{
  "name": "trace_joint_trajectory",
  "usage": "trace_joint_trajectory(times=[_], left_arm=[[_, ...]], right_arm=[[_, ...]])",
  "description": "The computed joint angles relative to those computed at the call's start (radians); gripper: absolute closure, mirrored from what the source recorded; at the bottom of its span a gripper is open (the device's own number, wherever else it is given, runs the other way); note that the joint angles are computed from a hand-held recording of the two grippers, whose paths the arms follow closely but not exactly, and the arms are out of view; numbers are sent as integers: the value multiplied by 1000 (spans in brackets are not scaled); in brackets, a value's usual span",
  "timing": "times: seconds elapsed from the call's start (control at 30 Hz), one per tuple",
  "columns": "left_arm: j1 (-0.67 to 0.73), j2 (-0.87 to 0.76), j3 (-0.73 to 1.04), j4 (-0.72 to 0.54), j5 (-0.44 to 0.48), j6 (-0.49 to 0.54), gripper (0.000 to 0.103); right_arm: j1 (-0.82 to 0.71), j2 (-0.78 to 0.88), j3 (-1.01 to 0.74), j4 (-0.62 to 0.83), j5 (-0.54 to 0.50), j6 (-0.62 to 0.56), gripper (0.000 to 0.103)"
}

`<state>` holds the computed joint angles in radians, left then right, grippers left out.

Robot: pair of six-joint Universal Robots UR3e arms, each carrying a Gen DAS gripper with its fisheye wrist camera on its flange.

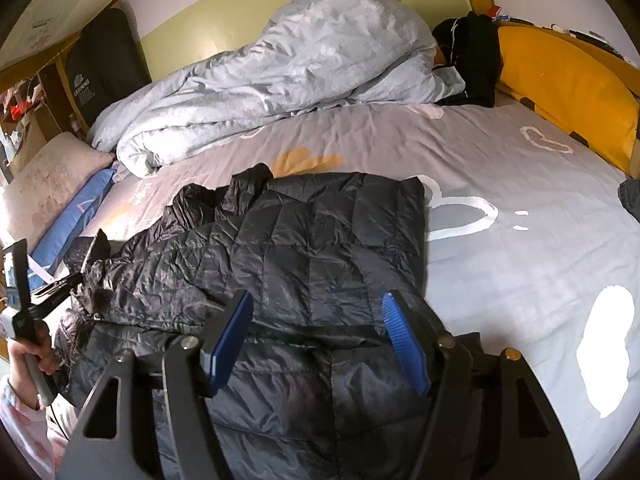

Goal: Fold large clothes

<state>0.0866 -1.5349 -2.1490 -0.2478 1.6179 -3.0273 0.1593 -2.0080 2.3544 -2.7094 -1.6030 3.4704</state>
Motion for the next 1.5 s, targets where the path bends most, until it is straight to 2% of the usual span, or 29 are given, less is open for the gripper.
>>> trace_joint_trajectory(times=[0.03,0.07,0.13,0.17,0.27,0.33,0.53,0.63,0.73,0.87,1.03,1.13,1.2,1.27,1.4,1.5], left_arm=[[29,35,-42,23,-34,14,68],[44,63,-79,45,-53,28,66],[65,113,-143,90,-67,61,55],[89,150,-168,77,-91,75,53],[227,305,-193,-114,-298,99,50],[295,398,-214,-176,-393,107,40],[340,535,-221,-232,-452,116,24],[377,602,-225,-300,-497,145,16],[370,624,-222,-326,-481,164,7],[351,636,-234,-296,-471,175,3],[452,709,-209,-429,-568,227,1],[589,785,-174,-569,-691,295,0],[653,758,-115,-645,-747,330,0],[664,666,-59,-631,-756,312,0],[626,388,66,-563,-703,231,1],[590,196,134,-502,-613,174,2]], right_arm=[[4,6,1,-3,-3,0,35],[9,11,2,-9,-7,-1,35],[27,25,-1,-17,-25,2,35],[35,32,-2,-22,-32,3,34],[75,57,-7,-52,-77,8,32],[106,74,-14,-71,-114,10,27],[168,115,-19,-126,-177,12,19],[188,142,-29,-139,-193,9,14],[199,162,-29,-167,-205,17,8],[196,152,-8,-205,-203,24,0],[185,134,-6,-190,-208,35,0],[170,114,1,-179,-195,39,0],[160,108,3,-174,-187,37,0],[152,111,0,-168,-181,33,0],[128,99,-3,-145,-152,13,0],[121,84,0,-145,-148,17,0]])
